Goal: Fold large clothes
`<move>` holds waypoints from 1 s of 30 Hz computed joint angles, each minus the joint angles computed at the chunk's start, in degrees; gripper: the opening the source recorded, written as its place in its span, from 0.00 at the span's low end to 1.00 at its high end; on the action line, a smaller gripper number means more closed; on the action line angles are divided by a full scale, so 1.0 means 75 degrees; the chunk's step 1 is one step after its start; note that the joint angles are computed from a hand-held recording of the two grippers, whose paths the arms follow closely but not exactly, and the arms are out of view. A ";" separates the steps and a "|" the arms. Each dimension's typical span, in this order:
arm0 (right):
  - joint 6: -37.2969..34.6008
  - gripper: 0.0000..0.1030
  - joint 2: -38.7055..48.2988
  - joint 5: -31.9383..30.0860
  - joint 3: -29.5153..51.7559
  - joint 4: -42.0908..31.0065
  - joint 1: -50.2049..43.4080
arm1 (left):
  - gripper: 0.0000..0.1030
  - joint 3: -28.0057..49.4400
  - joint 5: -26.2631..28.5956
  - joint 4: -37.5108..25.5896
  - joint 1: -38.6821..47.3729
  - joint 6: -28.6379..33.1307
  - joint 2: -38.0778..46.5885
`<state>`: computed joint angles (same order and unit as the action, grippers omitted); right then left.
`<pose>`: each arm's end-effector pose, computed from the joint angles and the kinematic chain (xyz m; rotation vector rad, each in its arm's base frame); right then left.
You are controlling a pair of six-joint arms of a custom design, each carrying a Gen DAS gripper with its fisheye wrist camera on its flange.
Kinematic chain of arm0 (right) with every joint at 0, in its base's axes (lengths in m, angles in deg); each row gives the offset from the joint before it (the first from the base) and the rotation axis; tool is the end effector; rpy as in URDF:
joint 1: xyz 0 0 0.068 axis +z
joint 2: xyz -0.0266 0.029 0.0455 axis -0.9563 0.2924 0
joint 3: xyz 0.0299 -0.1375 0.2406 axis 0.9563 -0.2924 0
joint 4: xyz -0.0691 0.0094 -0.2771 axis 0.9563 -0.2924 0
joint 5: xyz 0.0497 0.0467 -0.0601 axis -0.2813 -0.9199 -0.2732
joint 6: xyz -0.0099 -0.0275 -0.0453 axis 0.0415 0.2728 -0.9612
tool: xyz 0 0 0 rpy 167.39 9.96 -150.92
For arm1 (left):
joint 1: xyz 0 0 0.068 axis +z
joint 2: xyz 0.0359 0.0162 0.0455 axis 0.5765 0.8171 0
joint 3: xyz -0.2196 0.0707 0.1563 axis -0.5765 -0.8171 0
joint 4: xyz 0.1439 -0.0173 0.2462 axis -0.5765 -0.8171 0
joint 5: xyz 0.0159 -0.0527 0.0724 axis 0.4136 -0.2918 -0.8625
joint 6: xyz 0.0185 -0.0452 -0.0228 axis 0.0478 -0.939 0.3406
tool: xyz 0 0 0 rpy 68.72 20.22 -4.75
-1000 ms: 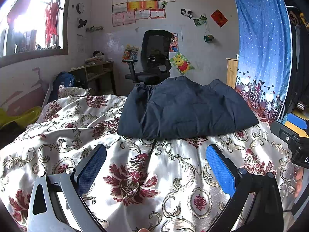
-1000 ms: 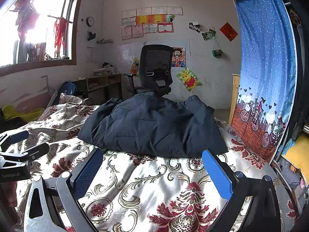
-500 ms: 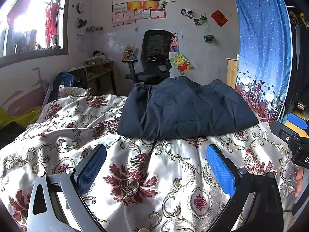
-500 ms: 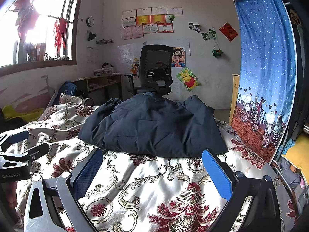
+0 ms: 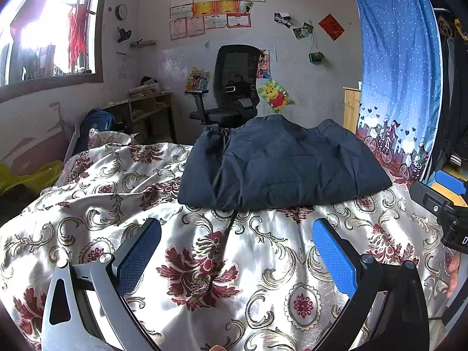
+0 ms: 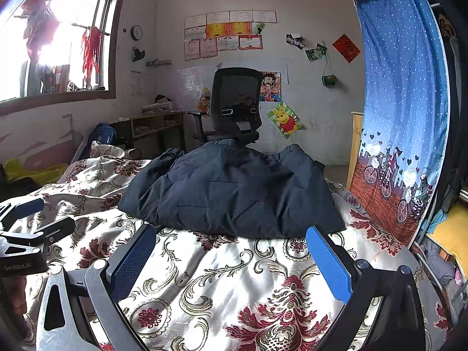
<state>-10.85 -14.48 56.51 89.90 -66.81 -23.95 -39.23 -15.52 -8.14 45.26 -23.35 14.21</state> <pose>0.1452 0.1233 0.3173 0.2036 1.9176 -0.1126 0.2079 0.0177 0.3093 0.5269 1.9637 -0.2482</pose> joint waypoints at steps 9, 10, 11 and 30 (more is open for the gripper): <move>0.0004 1.00 -0.0003 0.0003 0.0002 -0.0006 0.0004 | 0.98 0.0005 -0.0036 -0.0012 -0.0026 -0.0020 -0.0011; 0.0004 1.00 -0.0003 0.0003 0.0002 -0.0006 0.0004 | 0.98 -0.0011 -0.0027 0.0003 -0.0024 -0.0020 -0.0013; 0.0002 1.00 -0.0006 0.0000 -0.0002 0.0000 0.0002 | 0.98 -0.0019 -0.0019 0.0002 -0.0018 -0.0016 -0.0021; 0.0008 1.00 -0.0014 -0.0007 0.0004 -0.0014 -0.0003 | 0.98 -0.0169 0.0167 -0.0095 0.0190 0.0237 -0.0107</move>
